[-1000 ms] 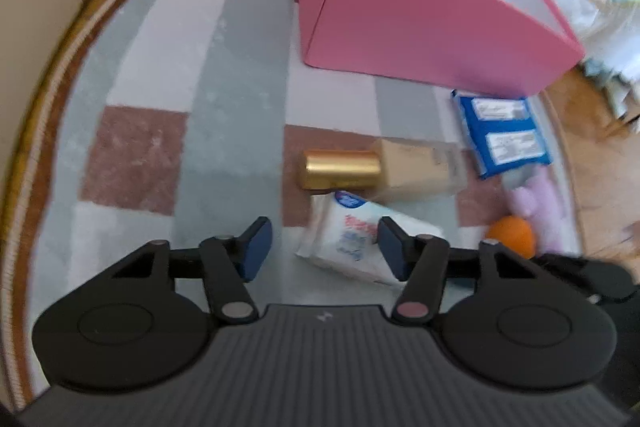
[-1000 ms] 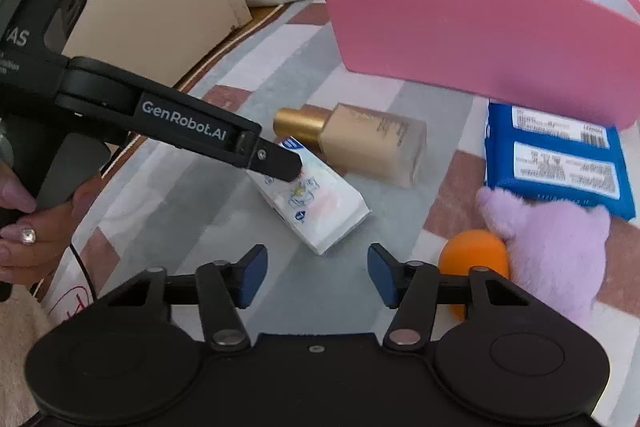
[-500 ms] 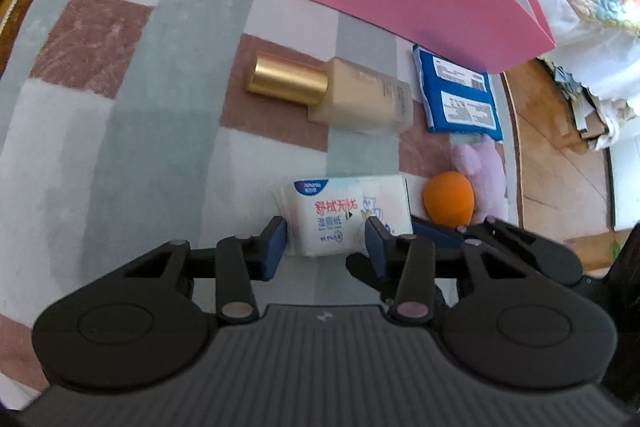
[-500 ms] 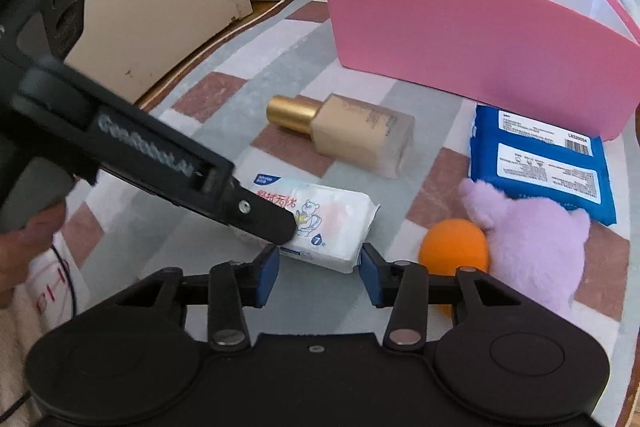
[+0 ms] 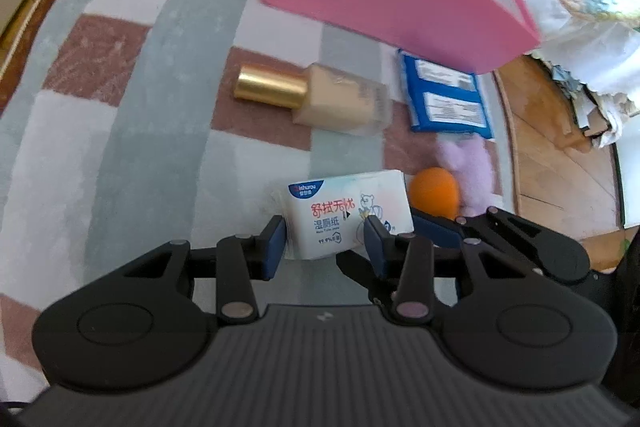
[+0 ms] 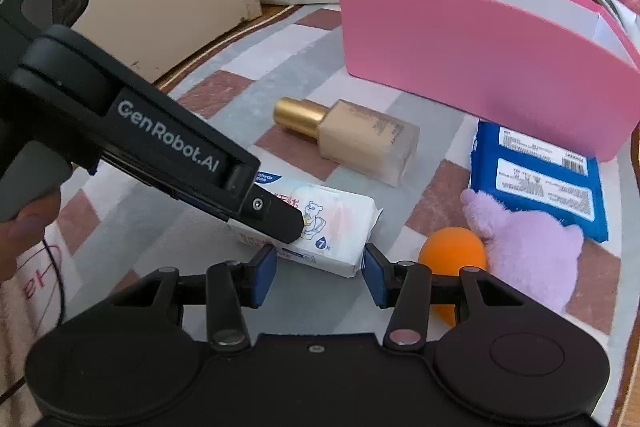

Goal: Organize objects
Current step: 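Grasp the white wet-wipe pack with the left gripper, then carry the wipe pack with the left gripper into the pink box, release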

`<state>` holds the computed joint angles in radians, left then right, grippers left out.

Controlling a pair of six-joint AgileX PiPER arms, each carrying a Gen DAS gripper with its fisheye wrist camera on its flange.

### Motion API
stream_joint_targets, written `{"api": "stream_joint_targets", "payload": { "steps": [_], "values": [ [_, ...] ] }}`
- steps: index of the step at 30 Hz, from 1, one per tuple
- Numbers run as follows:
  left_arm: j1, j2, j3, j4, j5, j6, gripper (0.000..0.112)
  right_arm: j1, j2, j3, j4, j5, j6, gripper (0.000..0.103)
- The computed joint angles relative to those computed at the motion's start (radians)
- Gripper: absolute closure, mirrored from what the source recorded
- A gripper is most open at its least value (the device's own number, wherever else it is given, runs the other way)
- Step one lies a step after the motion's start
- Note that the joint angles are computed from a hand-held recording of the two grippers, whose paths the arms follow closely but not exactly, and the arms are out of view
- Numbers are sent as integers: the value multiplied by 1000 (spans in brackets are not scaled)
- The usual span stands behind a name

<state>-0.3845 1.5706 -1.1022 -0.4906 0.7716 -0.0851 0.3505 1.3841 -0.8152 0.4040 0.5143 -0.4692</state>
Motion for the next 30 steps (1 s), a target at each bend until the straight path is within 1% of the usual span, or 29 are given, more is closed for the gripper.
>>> {"api": "stream_joint_targets", "payload": {
  "steps": [2, 5, 12, 15, 19, 23, 28, 30],
  "values": [
    [-9, -35, 1, -8, 11, -6, 71, -4, -27, -17, -22, 38, 11, 47],
    [-27, -86, 1, -13, 18, -26, 71, -26, -85, -34, -24, 95, -5, 37],
    [-78, -169, -72, 41, 37, -138, 71, -83, -188, -107, -27, 213, -31, 32],
    [-112, -167, -157, 108, 77, -197, 71, -104, -214, -156, -31, 254, -33, 31],
    [-144, -126, -304, 177, 147, -241, 71, -122, -231, -233, -48, 290, -37, 29],
    [-137, -47, -469, 184, 217, -237, 71, -141, -209, -330, -79, 327, -35, 28],
    [-121, 88, -681, 179, 287, -233, 71, -209, -126, -470, -49, 378, -95, 28],
    [-114, 160, -792, 175, 330, -235, 71, -241, -79, -534, -33, 407, -130, 28]
  ]
}}
